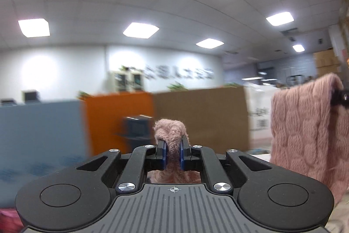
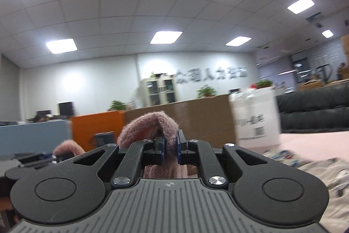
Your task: Fold clothes
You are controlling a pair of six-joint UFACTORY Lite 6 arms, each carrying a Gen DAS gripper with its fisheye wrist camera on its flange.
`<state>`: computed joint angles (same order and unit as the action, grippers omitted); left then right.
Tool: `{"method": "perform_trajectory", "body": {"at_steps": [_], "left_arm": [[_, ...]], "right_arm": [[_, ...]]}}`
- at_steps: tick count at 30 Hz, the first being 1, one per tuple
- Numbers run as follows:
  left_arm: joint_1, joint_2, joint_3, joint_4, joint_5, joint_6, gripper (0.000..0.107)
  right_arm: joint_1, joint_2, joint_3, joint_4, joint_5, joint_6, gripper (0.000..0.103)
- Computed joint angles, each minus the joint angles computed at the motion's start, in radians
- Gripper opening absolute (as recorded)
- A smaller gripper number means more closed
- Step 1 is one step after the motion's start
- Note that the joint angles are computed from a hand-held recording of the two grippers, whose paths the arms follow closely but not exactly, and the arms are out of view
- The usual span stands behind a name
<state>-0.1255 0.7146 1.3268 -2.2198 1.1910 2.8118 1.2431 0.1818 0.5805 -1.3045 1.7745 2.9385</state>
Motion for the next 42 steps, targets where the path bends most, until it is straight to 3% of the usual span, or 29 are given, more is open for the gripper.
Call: {"method": "perform_trajectory", "body": {"at_steps": [6,11,16,20,24,26,28,29,31,32,34,39,42], "left_arm": [[0.246,0.002,0.044,0.037,0.034,0.019,0.01],[0.395,0.04,0.113,0.131,-0.017,0.046,0.01],[0.481,0.108,0.16,0.236,-0.092,0.048,0.01],[0.562,0.157,0.17,0.327,-0.099,-0.003,0.01],[0.62,0.23,0.264,0.472,-0.173,-0.107,0.015],[0.638,0.258,0.307,0.547,-0.218,-0.159,0.018],[0.653,0.271,0.325,0.561,-0.233,-0.169,0.027],[0.657,0.268,0.317,0.535,-0.236,-0.149,0.03],[0.665,0.256,0.292,0.467,-0.229,-0.096,0.064],[0.667,0.247,0.269,0.419,-0.206,-0.054,0.07],[0.653,0.241,0.266,0.406,-0.169,-0.033,0.079],[0.584,0.279,0.377,0.508,-0.108,-0.085,0.085],[0.519,0.362,0.562,0.638,-0.125,-0.268,0.086]], "right_arm": [[-0.169,0.179,0.238,-0.325,-0.201,-0.027,0.009],[-0.245,0.333,0.428,-0.46,-0.381,-0.039,0.009],[-0.282,0.443,0.544,-0.461,-0.512,-0.088,0.009],[-0.301,0.436,0.513,-0.442,-0.529,-0.116,0.009],[-0.287,0.397,0.442,-0.396,-0.547,-0.149,0.011],[-0.268,0.382,0.406,-0.363,-0.544,-0.164,0.017],[-0.237,0.379,0.396,-0.325,-0.499,-0.192,0.044],[-0.222,0.378,0.392,-0.306,-0.477,-0.206,0.047],[-0.193,0.373,0.389,-0.277,-0.433,-0.247,0.056],[-0.185,0.371,0.394,-0.277,-0.422,-0.273,0.06],[-0.176,0.37,0.405,-0.308,-0.428,-0.306,0.081],[-0.254,0.415,0.495,-0.469,-0.647,-0.382,0.086],[-0.32,0.476,0.586,-0.539,-0.803,-0.443,0.087]]}}
